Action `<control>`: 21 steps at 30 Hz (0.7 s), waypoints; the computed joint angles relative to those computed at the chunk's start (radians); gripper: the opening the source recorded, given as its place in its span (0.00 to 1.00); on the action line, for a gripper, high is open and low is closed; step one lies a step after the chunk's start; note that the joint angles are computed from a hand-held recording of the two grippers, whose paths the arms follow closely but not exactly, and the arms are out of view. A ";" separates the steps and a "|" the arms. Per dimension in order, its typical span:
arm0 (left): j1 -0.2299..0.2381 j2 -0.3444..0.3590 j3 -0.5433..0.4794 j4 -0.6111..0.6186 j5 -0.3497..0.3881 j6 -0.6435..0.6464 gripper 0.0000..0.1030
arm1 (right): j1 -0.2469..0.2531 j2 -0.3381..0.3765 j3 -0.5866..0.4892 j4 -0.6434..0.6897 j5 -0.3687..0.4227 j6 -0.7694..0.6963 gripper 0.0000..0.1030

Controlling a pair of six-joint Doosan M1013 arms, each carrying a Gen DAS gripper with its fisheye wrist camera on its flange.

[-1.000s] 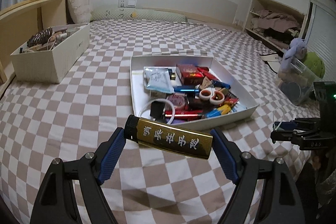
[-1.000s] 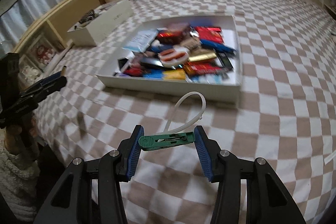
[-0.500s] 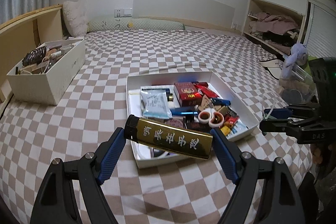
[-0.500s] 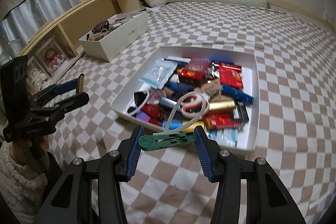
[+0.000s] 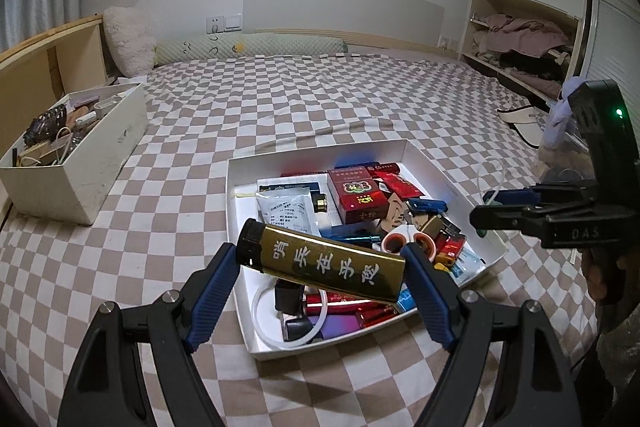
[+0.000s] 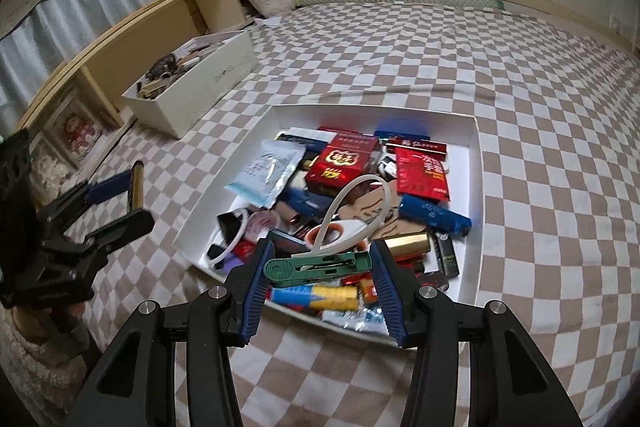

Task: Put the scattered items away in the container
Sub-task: 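Carry the gold lighter with the left tool while the right tool carries the green clip over the tray, then open both tools to drop the gold lighter and green clip into the tray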

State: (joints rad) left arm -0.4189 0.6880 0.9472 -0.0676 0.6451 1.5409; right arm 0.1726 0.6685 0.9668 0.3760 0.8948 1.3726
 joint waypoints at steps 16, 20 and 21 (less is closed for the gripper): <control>0.025 0.089 -0.122 -0.088 0.110 -0.002 0.80 | -0.006 0.110 -0.171 -0.080 0.125 0.120 0.49; 0.033 0.112 -0.159 -0.108 0.148 -0.008 0.80 | -0.005 0.137 -0.217 -0.107 0.163 0.140 0.49; 0.035 0.116 -0.166 -0.112 0.156 -0.009 0.80 | -0.005 0.141 -0.224 -0.113 0.173 0.142 0.49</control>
State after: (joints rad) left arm -0.3841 0.8044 0.7814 -0.1798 0.8009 1.5322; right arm 0.1675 0.8100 0.7432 0.2633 1.0675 1.5147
